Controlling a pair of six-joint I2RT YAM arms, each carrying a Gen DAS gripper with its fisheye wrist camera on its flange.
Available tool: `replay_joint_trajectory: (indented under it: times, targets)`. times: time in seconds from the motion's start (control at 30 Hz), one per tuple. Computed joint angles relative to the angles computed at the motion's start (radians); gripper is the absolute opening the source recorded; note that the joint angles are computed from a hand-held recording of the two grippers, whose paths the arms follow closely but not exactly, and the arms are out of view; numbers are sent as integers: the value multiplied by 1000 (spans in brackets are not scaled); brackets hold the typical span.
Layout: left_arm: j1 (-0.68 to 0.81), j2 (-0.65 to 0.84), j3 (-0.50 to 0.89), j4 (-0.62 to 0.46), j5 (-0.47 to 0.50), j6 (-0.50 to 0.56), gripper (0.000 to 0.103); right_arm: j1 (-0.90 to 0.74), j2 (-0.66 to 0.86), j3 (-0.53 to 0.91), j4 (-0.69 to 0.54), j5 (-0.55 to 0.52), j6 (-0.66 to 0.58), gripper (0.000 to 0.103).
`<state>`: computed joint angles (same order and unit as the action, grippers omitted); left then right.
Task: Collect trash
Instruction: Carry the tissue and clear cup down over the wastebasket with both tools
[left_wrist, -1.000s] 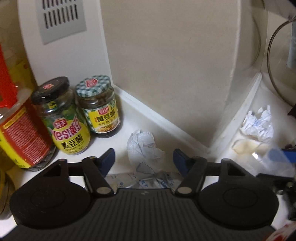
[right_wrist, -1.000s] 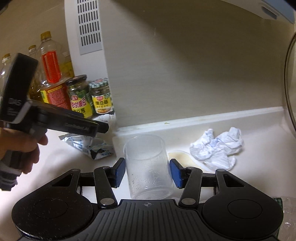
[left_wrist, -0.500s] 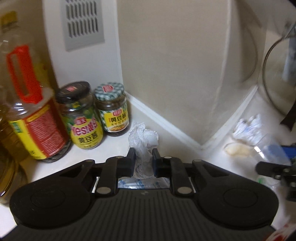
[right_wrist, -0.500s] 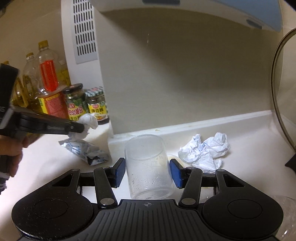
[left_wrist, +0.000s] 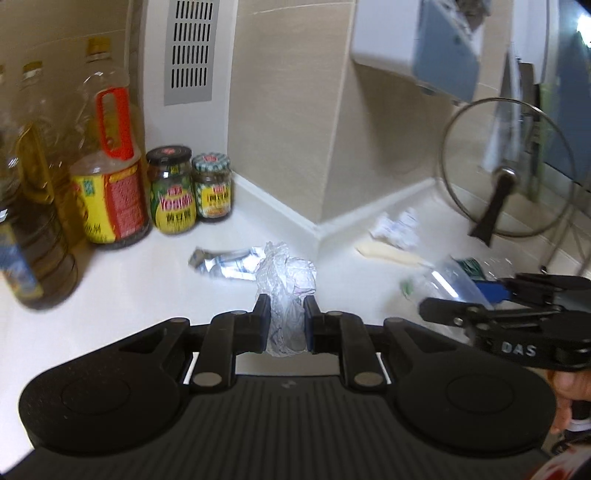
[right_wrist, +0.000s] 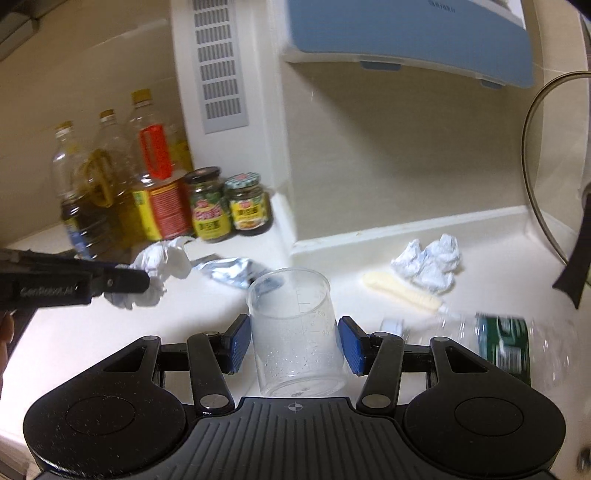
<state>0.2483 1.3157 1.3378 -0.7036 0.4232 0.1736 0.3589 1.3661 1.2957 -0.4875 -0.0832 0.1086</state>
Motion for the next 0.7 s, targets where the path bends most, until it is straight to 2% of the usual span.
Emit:
replay_joint_trajectory:
  times: [0.17,0.3,0.53,0.7]
  targets:
    - [133,-149,-97,-135,141,105,16,123,-120,-72,-68,104,87,52]
    - [266,-223,-133,-283,249,248,16,273,-214,-127,-125,229,172,52]
    - [544,-249,-135,-609,393,642,16,551,-294,-180,-228,434,360,52]
    - [706,-229,-142,-814,416,920,16,733,-322,-223,-306,555,465,52]
